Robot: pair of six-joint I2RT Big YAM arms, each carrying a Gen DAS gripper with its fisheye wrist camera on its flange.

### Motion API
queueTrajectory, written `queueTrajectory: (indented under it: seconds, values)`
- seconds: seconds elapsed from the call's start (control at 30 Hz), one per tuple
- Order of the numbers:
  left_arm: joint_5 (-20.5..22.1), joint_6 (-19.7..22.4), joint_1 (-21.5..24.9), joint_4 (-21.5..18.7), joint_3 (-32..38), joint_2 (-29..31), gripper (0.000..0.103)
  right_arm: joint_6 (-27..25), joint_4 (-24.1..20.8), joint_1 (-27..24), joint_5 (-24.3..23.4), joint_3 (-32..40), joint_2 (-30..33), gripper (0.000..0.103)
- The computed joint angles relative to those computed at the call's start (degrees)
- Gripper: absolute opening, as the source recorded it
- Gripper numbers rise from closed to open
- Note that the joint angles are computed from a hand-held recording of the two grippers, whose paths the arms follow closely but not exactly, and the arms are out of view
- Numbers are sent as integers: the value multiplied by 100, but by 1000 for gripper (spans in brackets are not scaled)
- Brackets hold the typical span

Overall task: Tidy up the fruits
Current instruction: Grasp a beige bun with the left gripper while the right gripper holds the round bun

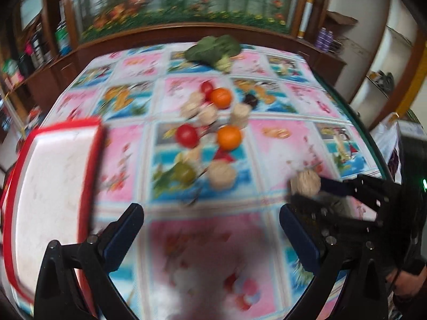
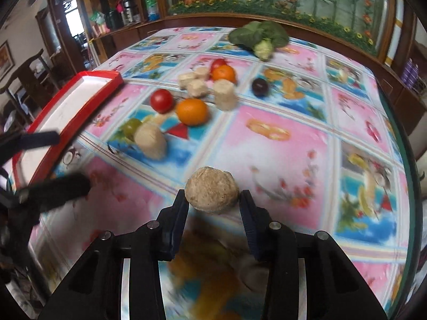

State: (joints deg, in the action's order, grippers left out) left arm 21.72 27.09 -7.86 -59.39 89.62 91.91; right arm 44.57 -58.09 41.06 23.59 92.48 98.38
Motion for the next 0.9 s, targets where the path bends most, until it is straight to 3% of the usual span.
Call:
queueTrajectory:
  seconds: [0.1,0.27,0.37,0.5,0.63,0.73,0.83,0.9]
  values:
    - [-15,-11,-112,27,171,139,95,113,62,20,84,-326,-255,39]
    - [474,-205,-134,-388,437,364,79,250,310,-8,11,-741,-534,39]
    - [512,-124,-234,-447,416,421,70,285,460,-31,-54,-909,-644,39]
    - [234,-62,-366,-264,369,495,68,217,591,-55,-122,-1043,-744,39]
    - [103,114,-457,47,303,471,52,196,726,-86,-234,-1194,-843,39]
    - [-54,200,-471,220,271,481,46,170,778,-100,-294,-1251,-876,39]
    - [248,18,-349,-101,455,571,43,140,823,-104,-312,-1294,-907,39]
    - [257,-79,-311,50,346,486,44,131,853,-113,-337,-1332,-943,39]
